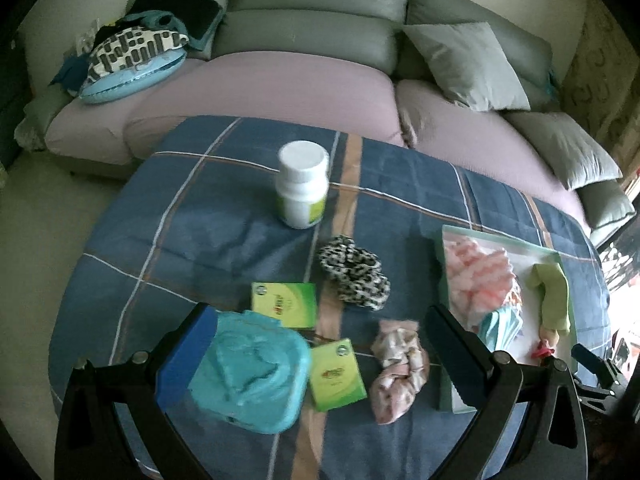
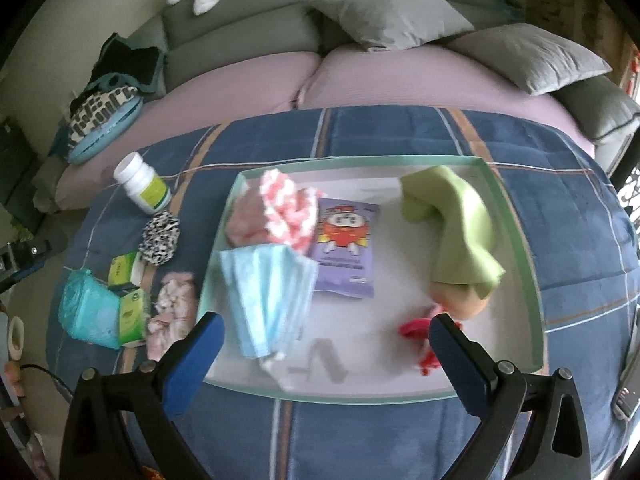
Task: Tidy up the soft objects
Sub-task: 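Withdraw both tools from the tray toward the remaining items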
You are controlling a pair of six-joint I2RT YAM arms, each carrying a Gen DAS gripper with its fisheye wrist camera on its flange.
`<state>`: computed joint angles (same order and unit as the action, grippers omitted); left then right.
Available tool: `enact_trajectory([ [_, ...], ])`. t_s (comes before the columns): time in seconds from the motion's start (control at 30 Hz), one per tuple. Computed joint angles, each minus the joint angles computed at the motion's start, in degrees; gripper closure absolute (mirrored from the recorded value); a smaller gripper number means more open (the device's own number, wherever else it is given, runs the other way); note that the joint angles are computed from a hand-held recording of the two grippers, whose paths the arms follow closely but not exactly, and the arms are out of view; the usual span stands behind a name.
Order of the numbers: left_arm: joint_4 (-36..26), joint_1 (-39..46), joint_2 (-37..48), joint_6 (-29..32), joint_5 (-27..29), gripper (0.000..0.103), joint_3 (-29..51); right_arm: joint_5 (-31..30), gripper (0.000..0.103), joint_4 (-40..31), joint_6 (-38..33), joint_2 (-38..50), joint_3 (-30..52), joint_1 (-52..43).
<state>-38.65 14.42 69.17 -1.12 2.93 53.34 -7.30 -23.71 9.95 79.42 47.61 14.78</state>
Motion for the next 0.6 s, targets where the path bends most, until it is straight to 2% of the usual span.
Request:
enact_trajectory([
  [0.37,0.8,14.5,2.8,6.9,6.7,0.000,2.3,4.2,0.000,-0.7,3.3,5.0,4.8,9.2],
  [0.6,0.8,19.4,6.4,11.8,9.3,0.000,4.8,5.9,0.000,-1.2,4.4,8.2,8.5,13.8],
])
